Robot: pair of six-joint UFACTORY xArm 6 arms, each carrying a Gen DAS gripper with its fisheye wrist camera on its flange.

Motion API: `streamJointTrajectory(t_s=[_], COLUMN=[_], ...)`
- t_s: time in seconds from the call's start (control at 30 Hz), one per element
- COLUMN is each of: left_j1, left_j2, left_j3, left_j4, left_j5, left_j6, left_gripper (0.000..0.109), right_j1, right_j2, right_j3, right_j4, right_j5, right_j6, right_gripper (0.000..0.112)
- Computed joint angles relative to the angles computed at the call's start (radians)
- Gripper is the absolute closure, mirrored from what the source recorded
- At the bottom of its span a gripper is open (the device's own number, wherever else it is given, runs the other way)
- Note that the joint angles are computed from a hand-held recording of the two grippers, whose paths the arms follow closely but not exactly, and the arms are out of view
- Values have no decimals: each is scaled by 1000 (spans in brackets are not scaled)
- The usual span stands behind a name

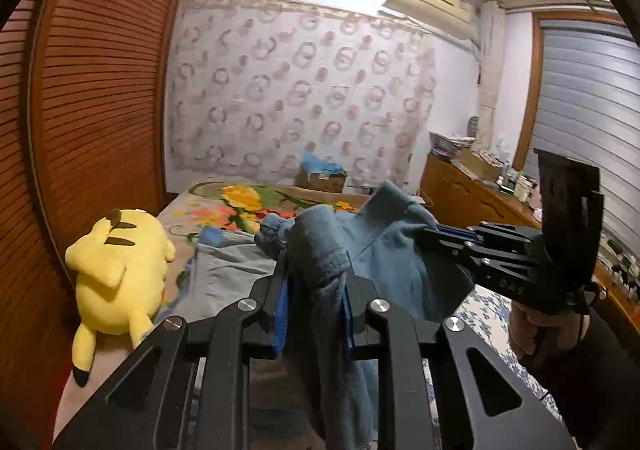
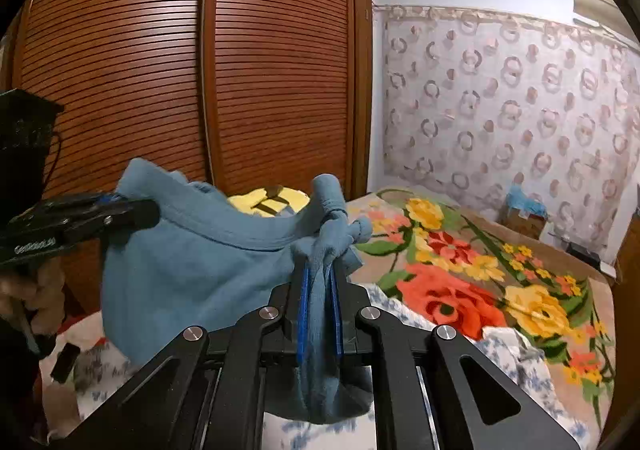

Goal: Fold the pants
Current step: 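Lift the folded shorts with both grippers and carry them toward the jeans stack, then lower the shorts onto the folded jeans stack and open both grippers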

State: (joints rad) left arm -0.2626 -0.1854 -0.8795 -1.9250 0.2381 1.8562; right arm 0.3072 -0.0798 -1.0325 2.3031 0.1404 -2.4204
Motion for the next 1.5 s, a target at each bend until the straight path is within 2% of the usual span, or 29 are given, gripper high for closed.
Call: streamJointTrajectory(t_s=[0.17, 0.27, 0.47, 0.57, 0.7, 0.8, 0.87, 1.0, 1.1, 1.13, 1.17, 1.2, 1.23, 1.27, 1.37, 1.5], left_j1=[21, 47, 75, 88, 100, 107, 106, 98, 103, 105, 106, 107, 111, 116, 121, 103], left_j2=[31, 58, 124, 133, 105, 128, 161, 249, 263, 264, 263, 257, 246, 236, 212, 206], left_j3=[-30, -46, -83, -88, -81, -93, -111, -155, -154, -155, -157, -154, -146, -142, -139, -134], left_j4=[-38, -102, -189, -178, -258, -226, -215, -167, -173, -193, -205, -216, -227, -253, -328, -326], left_j5=[-38, -48, -63, -55, -46, -52, -75, -144, -155, -161, -167, -166, -157, -149, -140, -139], left_j6=[34, 91, 159, 133, 212, 170, 148, 65, 64, 83, 97, 109, 124, 153, 246, 270], left_gripper=[86, 86, 86, 86, 86, 86, 86, 85, 82, 80, 75, 66, 62, 56, 56, 55], right_j1=[-2, 5, 36, 47, 42, 40, 39, 26, 28, 29, 31, 33, 30, 29, 18, -14], right_j2=[139, 217, 379, 406, 418, 444, 476, 562, 604, 608, 609, 604, 594, 579, 521, 448], right_j3=[-134, -222, -389, -422, -453, -483, -505, -553, -583, -588, -593, -596, -597, -591, -545, -432], right_j4=[-67, -125, -359, -400, -457, -492, -594, -887, -947, -930, -918, -876, -809, -744, -597, -613], right_j5=[22, 13, -15, -29, -9, -6, -5, 11, -9, -14, -28, -41, -40, -39, -23, 82], right_j6=[44, 84, 300, 301, 337, 372, 473, 778, 848, 837, 829, 798, 746, 694, 575, 586], right_gripper=[103, 104, 106, 106, 106, 106, 106, 106, 104, 98, 90, 86, 80, 78, 78, 78])
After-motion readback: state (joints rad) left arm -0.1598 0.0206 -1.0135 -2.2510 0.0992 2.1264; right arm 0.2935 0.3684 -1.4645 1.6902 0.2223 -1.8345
